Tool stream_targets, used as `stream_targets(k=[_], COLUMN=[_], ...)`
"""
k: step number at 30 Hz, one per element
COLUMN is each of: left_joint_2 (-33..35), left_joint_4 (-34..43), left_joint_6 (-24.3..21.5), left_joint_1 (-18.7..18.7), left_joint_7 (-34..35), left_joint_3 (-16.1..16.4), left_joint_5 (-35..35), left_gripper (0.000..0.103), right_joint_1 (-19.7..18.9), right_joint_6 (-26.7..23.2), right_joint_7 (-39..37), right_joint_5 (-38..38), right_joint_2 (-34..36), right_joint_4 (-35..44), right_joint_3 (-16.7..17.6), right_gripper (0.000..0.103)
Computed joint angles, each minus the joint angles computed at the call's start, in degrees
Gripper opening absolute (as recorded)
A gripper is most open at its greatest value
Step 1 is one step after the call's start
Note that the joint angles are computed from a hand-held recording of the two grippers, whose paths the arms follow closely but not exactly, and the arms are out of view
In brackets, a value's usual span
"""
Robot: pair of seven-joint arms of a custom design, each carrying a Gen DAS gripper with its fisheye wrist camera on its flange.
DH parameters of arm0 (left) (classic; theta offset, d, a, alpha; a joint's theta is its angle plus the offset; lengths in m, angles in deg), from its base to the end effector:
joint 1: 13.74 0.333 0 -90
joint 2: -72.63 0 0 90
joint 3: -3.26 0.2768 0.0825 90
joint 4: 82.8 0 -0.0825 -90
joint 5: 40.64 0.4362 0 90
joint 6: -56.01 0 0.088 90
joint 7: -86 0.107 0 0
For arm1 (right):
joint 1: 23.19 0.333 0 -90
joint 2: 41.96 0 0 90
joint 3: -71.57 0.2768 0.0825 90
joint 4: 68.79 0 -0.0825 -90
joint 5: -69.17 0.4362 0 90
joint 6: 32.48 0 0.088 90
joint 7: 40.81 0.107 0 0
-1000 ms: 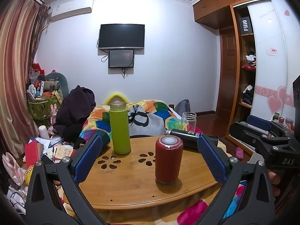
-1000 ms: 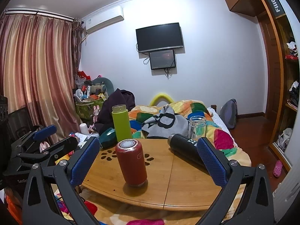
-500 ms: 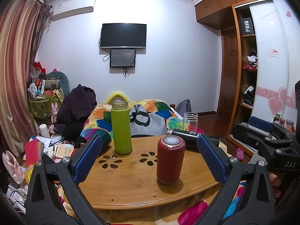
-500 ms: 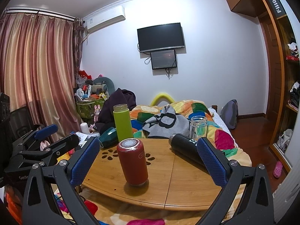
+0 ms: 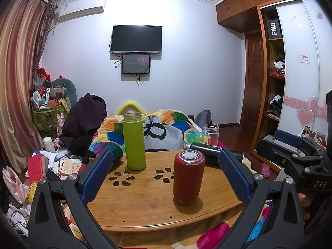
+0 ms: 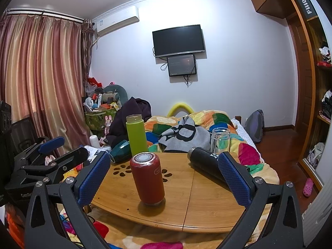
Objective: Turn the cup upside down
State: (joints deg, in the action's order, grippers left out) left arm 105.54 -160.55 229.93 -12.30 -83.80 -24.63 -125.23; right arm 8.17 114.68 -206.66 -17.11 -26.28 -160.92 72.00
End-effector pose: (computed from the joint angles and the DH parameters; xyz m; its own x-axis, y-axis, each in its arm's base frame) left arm 0.7439 -0.1963 0.4285 -0.5431 -0.8393 0.0260 -0.2420 0.1267 -0.9620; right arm 0.6091 0.3956 0.4813 -0.0832 -0.9889 -0.1234 -0.2829 0.1421 -0.9486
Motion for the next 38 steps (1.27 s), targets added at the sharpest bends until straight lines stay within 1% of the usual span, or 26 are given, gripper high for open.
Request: stream_targets(k=[14, 20, 32, 38], left_joint_2=[0.34, 0.48, 1.4, 1.21], left_joint_4=[0.01, -0.16, 0.03, -0.43], left_joint_6=[-0.43, -0.72, -0.16, -0.06], left_joint_1=[0.35, -0.03, 1.35, 2.52], left_joint_7=[-0.62, -4.68, -7.9, -6.19], left_joint_3=[-0.27, 0.27, -1.67, -3.18], left_joint_5=[0.93, 4.73, 8.49, 7.68], left_gripper=[0.103, 0.103, 0.103, 0.103], right_joint_1=[-0.01, 0.01, 0.01, 0.04], right_joint_6=[0.22, 0.18, 0.39, 0.44], right_joint_7=[-0.07, -0.17, -0.42, -0.46], right_joint_5=[0.01, 0.08, 0.34, 0.33], right_joint_2=[0.11, 0.12, 0.27, 0.34], right_joint_4=[0.13, 0.17, 0.24, 0.24], right_joint_3=[-0.09, -0.09, -0.16, -0.21], right_gripper=[0.103, 0.103, 0.103, 0.103])
